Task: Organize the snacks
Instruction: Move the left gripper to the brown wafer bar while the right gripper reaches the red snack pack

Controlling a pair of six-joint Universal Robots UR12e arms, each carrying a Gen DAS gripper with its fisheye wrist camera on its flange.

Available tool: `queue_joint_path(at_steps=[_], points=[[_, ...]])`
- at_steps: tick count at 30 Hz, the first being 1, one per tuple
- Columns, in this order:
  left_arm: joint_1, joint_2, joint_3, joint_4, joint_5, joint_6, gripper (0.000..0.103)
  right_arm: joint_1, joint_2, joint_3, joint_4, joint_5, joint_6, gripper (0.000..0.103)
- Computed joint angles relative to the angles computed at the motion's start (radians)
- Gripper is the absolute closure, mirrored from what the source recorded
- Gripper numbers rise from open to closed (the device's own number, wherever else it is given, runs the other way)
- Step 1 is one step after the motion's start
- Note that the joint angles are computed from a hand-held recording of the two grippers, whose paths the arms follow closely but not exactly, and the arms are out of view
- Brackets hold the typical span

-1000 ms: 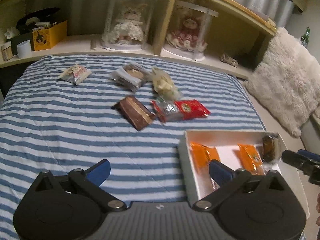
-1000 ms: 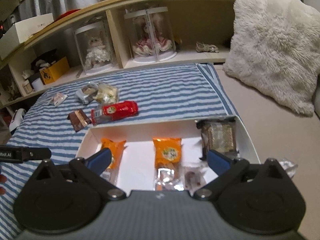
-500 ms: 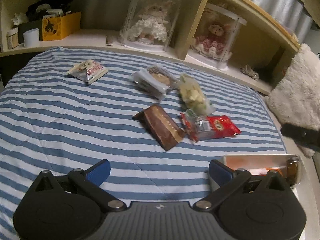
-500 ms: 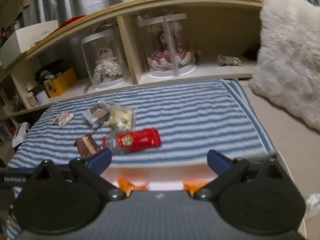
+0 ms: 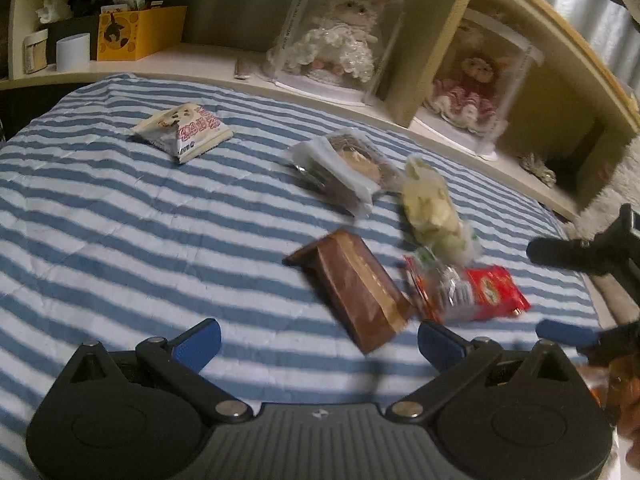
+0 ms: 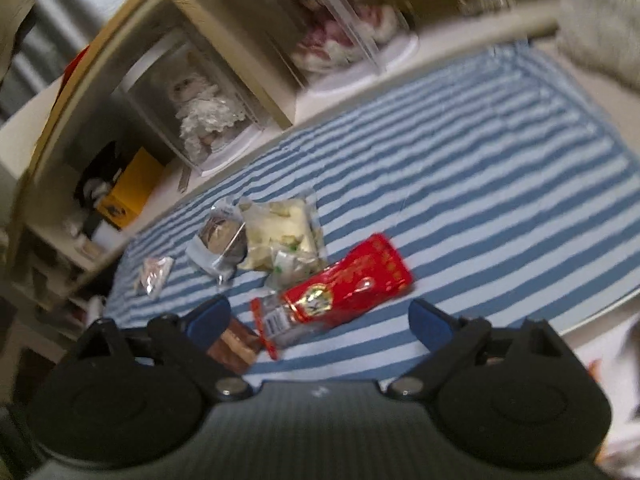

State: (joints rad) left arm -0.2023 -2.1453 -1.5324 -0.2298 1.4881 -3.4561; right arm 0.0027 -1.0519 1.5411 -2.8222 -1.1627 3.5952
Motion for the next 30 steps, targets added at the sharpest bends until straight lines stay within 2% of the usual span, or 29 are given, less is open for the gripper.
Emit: queue_joint_path(at_steps=[2,4,8,12,14,16,18,22,26,29,30], points=[[-0.006,-0.018,0.025,0.001,0.031,0.015,0.000,0.002,0.016,-0.015,0.008,0.013,0.052,0.006],[-0.015,-0.038,0.055,-0.009,0.070,0.030,0.000,0.019,0.020,-0.028,0.021,-0.048,0.047,0.006],[-0.027,-0.072,0.106,-0.014,0.104,0.072,0.000,0.039,0.048,-0.087,0.096,-0.096,0.053,0.006],[-0.045,-0.103,0.141,-0.009,0.184,0.125,0.000,0.071,0.085,-0.170,0.183,-0.208,0.023,0.007],[-0.051,-0.110,0.145,-0.004,0.214,0.188,0.000,0.088,0.103,-0.208,0.226,-0.275,0.006,0.007],[-0.050,-0.109,0.132,0.020,0.216,0.237,0.000,0.103,0.117,-0.238,0.274,-0.323,-0.023,0.007],[-0.043,-0.100,0.114,0.031,0.205,0.243,0.000,0.115,0.131,-0.258,0.300,-0.358,-0.075,0.007],[-0.032,-0.075,0.079,0.027,0.202,0.276,0.000,0.115,0.141,-0.271,0.338,-0.347,-0.141,0.010],[-0.018,-0.050,0.057,-0.011,0.193,0.281,0.000,0.112,0.131,-0.264,0.359,-0.346,-0.253,0.014],[-0.007,-0.036,0.049,-0.034,0.150,0.246,0.000,0.090,0.123,-0.267,0.418,-0.265,-0.227,0.025],[-0.006,-0.034,0.047,-0.036,0.142,0.227,0.003,0.085,0.121,-0.266,0.425,-0.247,-0.219,0.031]])
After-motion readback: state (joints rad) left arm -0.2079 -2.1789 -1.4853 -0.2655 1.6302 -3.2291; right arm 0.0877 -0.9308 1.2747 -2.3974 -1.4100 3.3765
